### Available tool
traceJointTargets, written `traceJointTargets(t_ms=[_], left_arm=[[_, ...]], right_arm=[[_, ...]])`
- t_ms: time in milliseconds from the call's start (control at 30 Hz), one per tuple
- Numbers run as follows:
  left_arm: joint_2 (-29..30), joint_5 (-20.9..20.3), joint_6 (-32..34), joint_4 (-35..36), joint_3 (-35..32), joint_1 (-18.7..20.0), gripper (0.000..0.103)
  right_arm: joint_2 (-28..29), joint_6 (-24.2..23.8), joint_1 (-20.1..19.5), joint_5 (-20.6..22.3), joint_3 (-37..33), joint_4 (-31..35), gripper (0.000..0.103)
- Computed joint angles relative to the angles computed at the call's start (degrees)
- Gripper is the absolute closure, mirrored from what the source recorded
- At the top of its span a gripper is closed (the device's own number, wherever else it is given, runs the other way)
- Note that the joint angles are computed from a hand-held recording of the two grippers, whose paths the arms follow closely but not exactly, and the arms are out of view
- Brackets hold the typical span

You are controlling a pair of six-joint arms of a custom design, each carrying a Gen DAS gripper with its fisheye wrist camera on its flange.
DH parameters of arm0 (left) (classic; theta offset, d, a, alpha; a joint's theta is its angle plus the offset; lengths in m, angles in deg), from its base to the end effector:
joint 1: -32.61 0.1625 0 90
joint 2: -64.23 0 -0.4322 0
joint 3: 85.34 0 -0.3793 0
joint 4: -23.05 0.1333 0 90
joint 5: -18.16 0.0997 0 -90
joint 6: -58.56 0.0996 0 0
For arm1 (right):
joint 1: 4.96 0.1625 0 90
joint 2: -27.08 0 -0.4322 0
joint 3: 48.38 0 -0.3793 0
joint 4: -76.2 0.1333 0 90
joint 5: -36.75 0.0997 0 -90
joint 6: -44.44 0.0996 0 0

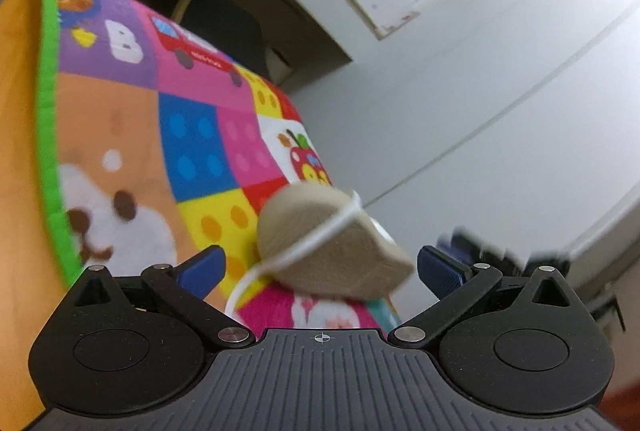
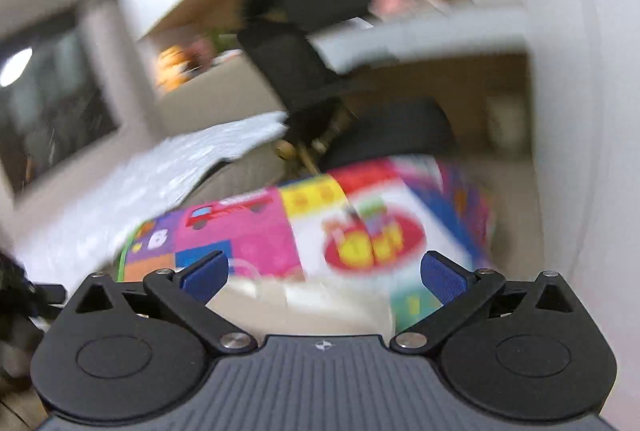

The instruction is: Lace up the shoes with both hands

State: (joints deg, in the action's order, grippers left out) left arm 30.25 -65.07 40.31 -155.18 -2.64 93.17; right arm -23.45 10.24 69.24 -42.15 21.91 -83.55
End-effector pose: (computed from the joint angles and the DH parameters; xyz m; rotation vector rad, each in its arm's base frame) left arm -0.2416 -0.7231 0.1061 -0.2139 -2.7933 0.9870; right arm -0.0631 -0.7831 0.3814 0.5461 -2.6156 1.2375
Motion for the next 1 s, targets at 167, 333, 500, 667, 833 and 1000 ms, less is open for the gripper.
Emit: traceJointTargets(t_ms=[167,333,500,667,833,1000], left_arm=[[9.6,1.1,-7.5,11.3,-18.3,1.4,0.0],[14.6,1.5,0.2,22.4,-26.6,-0.5,0.0],[9.0,3.8,9.5,22.4,-16.1,-2.8,0.0],[1.6,4.7,6.9,20.7,-3.9,-4.6,0.0],[1.4,5.6,-1.8,16.4,-2.1,-3.8,0.0],[4.9,4.7,-7.6,23.6,-7.0,-3.5,0.0]], right_arm=[[2.0,16.8,-3.2,3.4,-0.8,-3.2,0.001],[4.4,12.2,-2.7,0.2,-2.6,-1.9,0.001],[-1.5,11.5,-5.5,3.5,3.6,9.2,0.001],[-10.8,3.1,-6.9,2.3,15.0,9.6,0.001],[-11.7,13.3,-9.9,13.7,17.0,2.9,0.0],[-6.1,17.1,-9.0,13.3,12.1,4.4,0.0]])
